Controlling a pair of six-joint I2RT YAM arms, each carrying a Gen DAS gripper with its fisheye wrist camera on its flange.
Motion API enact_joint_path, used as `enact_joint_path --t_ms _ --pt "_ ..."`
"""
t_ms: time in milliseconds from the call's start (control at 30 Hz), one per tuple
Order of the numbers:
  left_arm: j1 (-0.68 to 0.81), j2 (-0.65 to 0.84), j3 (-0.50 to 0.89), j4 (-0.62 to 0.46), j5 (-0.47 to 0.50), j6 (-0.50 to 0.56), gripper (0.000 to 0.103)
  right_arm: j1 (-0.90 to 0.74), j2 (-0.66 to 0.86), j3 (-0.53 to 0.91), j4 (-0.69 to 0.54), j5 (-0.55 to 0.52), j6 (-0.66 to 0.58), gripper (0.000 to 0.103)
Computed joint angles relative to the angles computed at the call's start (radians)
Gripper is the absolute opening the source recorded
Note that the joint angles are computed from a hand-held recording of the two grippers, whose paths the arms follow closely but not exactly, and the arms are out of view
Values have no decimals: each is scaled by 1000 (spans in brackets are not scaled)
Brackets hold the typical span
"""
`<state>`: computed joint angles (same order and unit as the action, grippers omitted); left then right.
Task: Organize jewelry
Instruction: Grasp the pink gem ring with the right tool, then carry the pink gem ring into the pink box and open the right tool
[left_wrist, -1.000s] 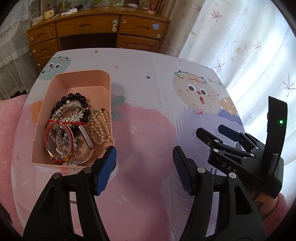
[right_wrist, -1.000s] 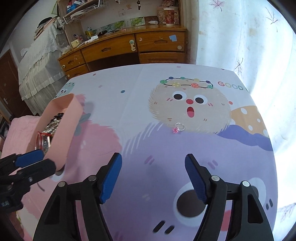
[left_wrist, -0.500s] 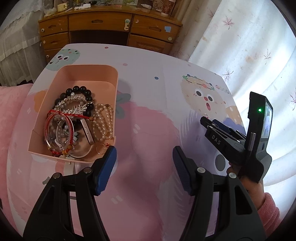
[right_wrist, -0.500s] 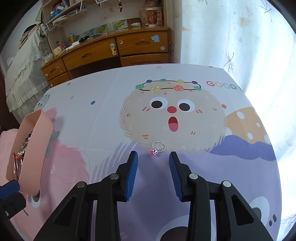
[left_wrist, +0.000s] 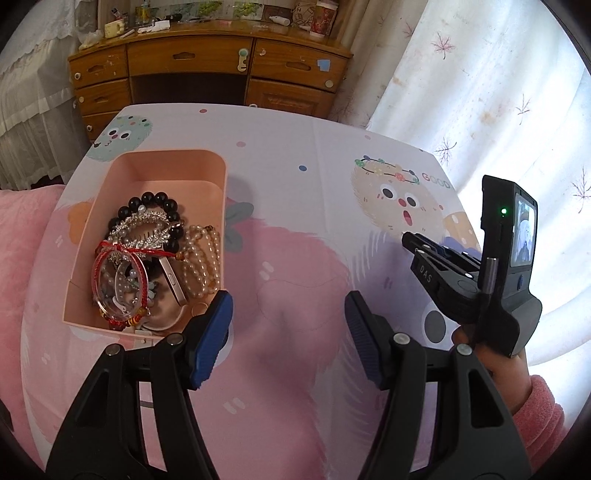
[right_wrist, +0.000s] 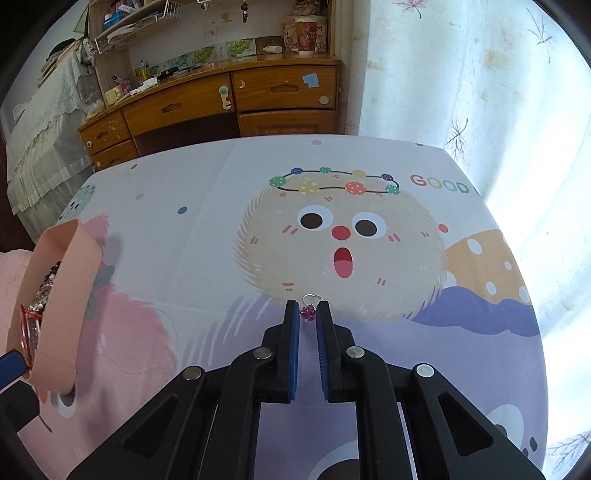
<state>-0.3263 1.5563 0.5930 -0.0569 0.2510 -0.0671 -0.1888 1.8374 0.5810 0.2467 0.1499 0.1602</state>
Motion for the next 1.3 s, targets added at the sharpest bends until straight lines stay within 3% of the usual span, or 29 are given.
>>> enact_joint_path --t_ms 233,467,633,833,1100,1300 --pt "118 -13 22 -44 126 65 60 126 -156 6 -126 60 56 9" --pt "305 -25 114 -201 243 279 60 370 -215 167 -390 259 231 10" --pt "451 37 248 -366 326 471 60 557 -152 357 -577 379 359 10" --pt "571 123 412 -521 366 670 60 728 -16 616 -767 442 529 10" --pt "688 197 596 -705 397 830 60 856 140 928 -993 476 680 10" --pt "755 178 630 -793 424 905 60 876 136 1021 -1112 444 705 16"
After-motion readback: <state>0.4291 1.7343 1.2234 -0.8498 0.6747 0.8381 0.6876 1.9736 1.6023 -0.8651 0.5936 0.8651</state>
